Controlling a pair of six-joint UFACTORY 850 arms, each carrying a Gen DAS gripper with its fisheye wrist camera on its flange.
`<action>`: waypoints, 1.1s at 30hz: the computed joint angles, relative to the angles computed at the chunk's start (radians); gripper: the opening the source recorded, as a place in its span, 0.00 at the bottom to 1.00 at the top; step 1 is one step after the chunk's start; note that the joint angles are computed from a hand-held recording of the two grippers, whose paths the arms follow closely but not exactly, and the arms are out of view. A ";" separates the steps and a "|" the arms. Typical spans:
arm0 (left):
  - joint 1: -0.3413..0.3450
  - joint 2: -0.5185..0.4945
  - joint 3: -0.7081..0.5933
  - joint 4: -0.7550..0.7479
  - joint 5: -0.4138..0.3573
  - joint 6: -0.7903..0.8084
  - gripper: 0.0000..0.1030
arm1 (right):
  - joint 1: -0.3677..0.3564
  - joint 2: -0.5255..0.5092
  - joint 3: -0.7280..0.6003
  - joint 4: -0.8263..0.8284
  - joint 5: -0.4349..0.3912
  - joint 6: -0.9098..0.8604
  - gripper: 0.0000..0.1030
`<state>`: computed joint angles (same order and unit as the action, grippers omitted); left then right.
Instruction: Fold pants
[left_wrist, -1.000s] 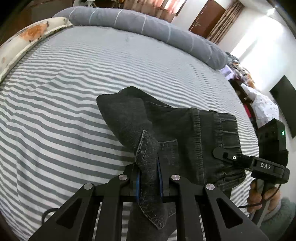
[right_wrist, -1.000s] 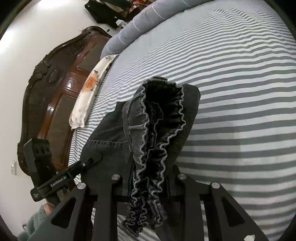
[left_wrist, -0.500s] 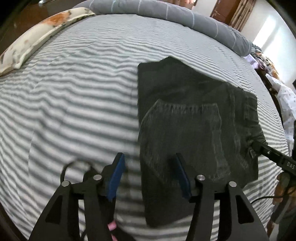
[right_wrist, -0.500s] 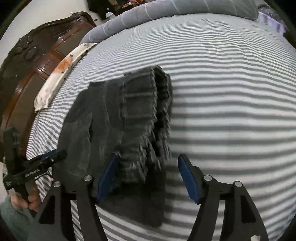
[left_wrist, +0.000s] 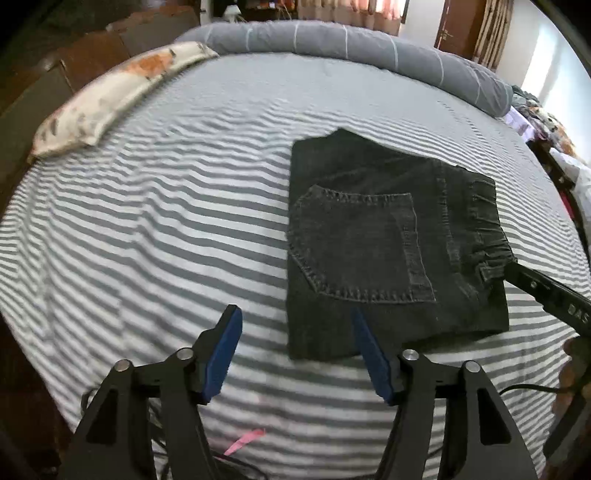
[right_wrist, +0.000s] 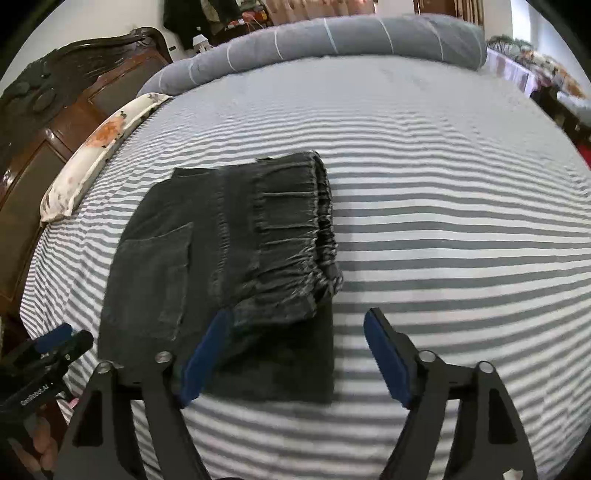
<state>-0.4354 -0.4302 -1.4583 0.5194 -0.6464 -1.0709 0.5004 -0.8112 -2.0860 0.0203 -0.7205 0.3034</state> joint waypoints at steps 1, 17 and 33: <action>-0.012 0.020 0.015 0.035 -0.012 -0.031 0.66 | 0.011 0.023 0.026 -0.034 0.010 0.025 0.79; -0.129 0.175 0.085 0.172 -0.101 -0.173 0.72 | 0.129 0.273 0.289 -0.315 0.100 0.258 0.94; -0.170 0.202 0.120 0.190 -0.150 -0.161 0.72 | 0.195 0.315 0.344 -0.427 0.056 0.367 0.95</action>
